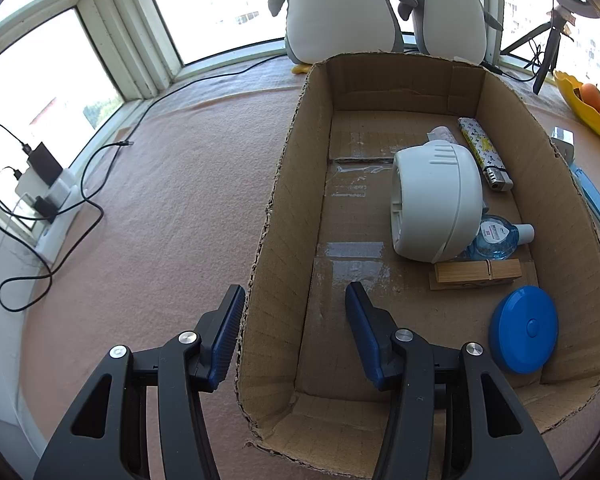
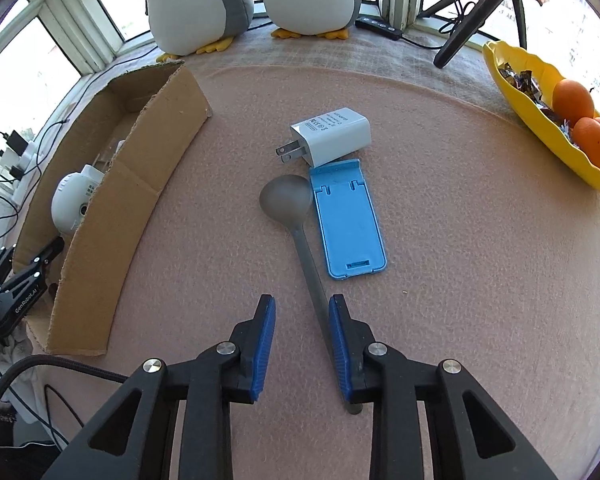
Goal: Organize rigid objects
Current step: 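Move the right gripper to the grey spoon handle and grasp it, then carry the grey spoon over the box and lower it in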
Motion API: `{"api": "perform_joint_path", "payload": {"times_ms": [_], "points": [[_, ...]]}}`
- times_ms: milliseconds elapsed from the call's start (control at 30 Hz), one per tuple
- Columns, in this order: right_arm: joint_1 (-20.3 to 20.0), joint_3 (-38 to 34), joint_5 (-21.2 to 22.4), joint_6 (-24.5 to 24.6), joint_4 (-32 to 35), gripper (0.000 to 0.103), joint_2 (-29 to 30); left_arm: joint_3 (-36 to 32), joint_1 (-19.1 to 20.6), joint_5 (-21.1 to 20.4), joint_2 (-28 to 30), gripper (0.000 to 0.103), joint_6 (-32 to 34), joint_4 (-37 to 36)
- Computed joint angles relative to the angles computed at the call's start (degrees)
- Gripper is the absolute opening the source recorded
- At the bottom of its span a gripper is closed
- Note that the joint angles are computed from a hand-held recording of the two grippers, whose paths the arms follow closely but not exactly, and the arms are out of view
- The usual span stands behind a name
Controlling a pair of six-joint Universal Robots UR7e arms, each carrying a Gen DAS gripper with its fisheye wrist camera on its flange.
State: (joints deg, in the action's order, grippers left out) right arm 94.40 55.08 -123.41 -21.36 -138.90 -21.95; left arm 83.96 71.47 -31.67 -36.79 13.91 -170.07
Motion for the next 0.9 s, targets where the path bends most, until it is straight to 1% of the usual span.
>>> {"api": "perform_joint_path", "payload": {"times_ms": [133, 300, 367, 600, 767, 800, 900], "points": [[0.29, -1.66, -1.82, -1.07, 0.44, 0.024, 1.45, 0.11, -0.02, 0.02, -0.06, 0.052, -0.04, -0.03], [-0.02, -1.87, -2.44, -0.63, 1.69, 0.021, 1.65, 0.2, -0.01, -0.07, -0.07, 0.052, -0.16, -0.24], [-0.03, -1.68, -3.06, -1.01, 1.24, 0.021, 1.72, 0.2, -0.01, -0.07, -0.07, 0.052, -0.16, -0.24], [-0.59, -2.94, -2.41, 0.68, 2.76, 0.02, 2.03, 0.2, 0.0, -0.05, -0.08, 0.052, -0.16, -0.21], [-0.27, -4.08, -3.5, -0.58, 2.71, 0.014, 3.04, 0.28, 0.01, -0.09, -0.11, 0.052, -0.26, -0.29], [-0.25, -4.24, -3.44, -0.68, 2.9, 0.011, 3.12, 0.3, 0.01, -0.09, -0.12, 0.052, -0.26, -0.3], [-0.1, -4.79, -3.35, -1.42, 3.18, 0.008, 3.57, 0.3, 0.01, -0.1, -0.12, 0.052, -0.21, -0.32]]}}
